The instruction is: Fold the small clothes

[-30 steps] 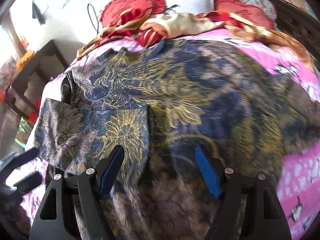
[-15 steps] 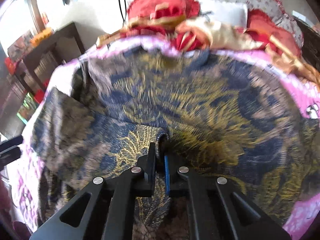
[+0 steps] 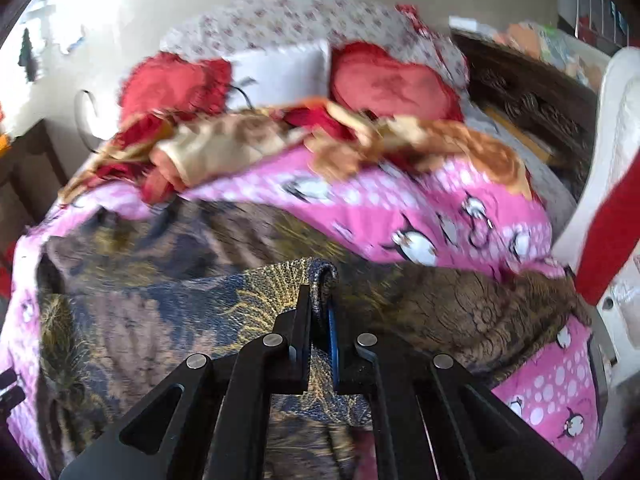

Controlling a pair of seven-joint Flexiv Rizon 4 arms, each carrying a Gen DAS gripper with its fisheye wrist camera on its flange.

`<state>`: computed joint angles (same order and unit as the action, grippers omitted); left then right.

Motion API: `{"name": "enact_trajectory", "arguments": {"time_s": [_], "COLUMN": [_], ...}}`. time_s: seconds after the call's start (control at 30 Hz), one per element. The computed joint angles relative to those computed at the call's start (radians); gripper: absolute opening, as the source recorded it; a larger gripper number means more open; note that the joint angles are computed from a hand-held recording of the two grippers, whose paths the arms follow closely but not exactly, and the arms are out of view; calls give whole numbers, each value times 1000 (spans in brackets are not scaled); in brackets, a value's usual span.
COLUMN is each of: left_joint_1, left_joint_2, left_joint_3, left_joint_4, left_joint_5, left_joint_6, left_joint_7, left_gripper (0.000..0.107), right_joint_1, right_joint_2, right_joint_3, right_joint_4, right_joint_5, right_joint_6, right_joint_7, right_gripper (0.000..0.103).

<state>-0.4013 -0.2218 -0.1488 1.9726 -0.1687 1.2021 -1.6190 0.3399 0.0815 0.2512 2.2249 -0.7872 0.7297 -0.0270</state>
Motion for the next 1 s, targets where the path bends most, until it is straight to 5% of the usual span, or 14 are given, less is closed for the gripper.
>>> {"name": "enact_trajectory", "arguments": {"time_s": [0.17,0.23,0.33,0.4,0.53,0.67,0.73,0.8,0.9,1.0], "left_joint_1": [-28,-24,-14,-14,-22,-17,-11,-2,22,21], "left_joint_2": [-37,-52,-62,-67,-75,-78,-81,-81,-77,-76], "left_joint_3": [54,59,56,56,62,53,45,35,15,21], "left_joint_4": [-60,-68,-63,-59,-64,-51,-45,-36,-9,-1], "left_joint_5": [138,152,155,162,186,176,162,142,87,73], "left_joint_6": [-78,-90,-84,-63,-52,-27,-12,2,38,47], "left_joint_7": [-119,-146,-161,-168,-188,-181,-166,-140,-86,-71], "left_gripper": [73,73,73,73,73,74,74,74,74,74], "right_joint_1": [26,26,45,84,144,207,192,230,269,306], "right_joint_2": [8,-19,-163,-284,-517,-653,-712,-720,-700,-680], "right_joint_3": [23,6,-24,-9,37,-6,27,-17,-91,-187], "right_joint_4": [-29,-55,-162,-282,-558,-747,-820,-853,-831,-783], "right_joint_5": [-90,-180,-116,30,221,304,392,373,349,312], "right_joint_6": [-46,99,407,480,438,305,283,207,257,364], "right_joint_7": [37,72,-85,-266,-515,-554,-642,-682,-700,-590], "right_gripper": [27,50,53,53,53,53,43,13,13,10]}}
